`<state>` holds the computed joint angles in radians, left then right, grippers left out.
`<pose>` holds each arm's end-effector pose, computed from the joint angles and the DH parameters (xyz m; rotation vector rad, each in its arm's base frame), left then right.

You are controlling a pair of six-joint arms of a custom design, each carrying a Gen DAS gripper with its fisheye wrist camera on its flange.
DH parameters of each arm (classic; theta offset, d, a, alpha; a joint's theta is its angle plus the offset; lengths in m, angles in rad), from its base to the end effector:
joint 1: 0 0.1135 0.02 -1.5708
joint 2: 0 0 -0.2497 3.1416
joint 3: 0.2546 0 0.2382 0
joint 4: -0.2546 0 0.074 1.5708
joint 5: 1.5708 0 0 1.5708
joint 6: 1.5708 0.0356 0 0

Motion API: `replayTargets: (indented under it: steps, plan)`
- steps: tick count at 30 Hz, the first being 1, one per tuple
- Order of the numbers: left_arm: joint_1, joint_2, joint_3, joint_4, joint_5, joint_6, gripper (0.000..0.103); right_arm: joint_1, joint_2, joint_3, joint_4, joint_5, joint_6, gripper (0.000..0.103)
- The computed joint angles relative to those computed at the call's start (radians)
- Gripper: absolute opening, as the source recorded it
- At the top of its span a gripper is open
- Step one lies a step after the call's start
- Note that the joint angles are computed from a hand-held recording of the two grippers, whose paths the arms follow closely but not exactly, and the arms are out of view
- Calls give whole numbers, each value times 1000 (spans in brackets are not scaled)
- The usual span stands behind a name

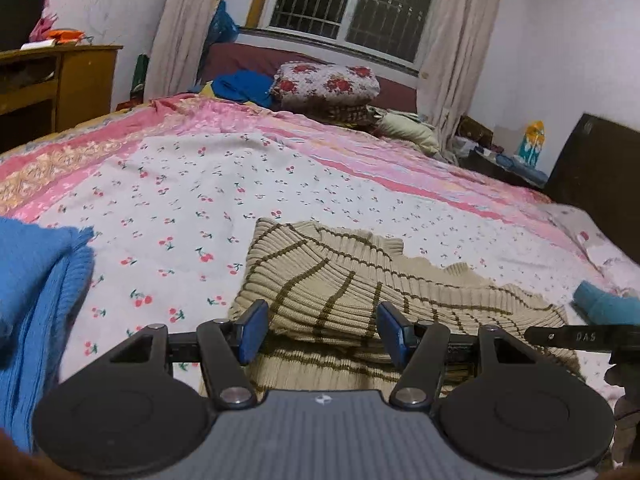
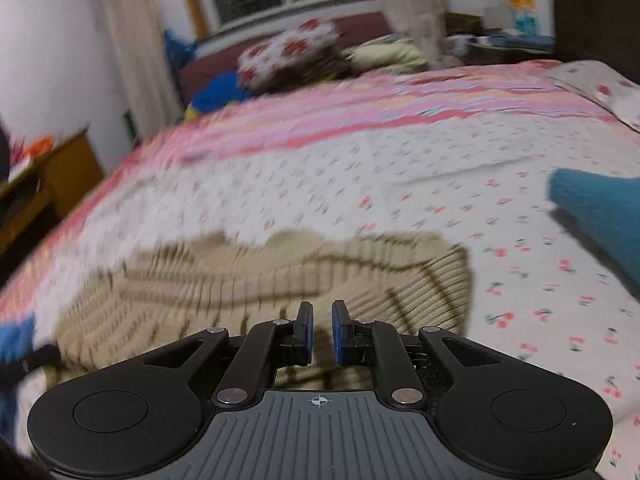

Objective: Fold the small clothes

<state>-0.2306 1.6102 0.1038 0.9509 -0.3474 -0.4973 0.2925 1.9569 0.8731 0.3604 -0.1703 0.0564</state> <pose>0.1934 -0.0330 0.0801 -0.4779 2.0350 -0.0708 0.3398 0.1086 0.0970 -0.3601 2.2819 0.3748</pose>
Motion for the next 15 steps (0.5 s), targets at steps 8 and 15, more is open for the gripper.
replayTargets:
  steps: [8, 15]
  plan:
    - [49, -86, 26, -104, 40, 3, 64, -5, -19, 73, -60, -34, -97, 15]
    - [164, -4, 244, -199, 203, 150, 64, 8, 139, 308, -148, -37, -181, 20]
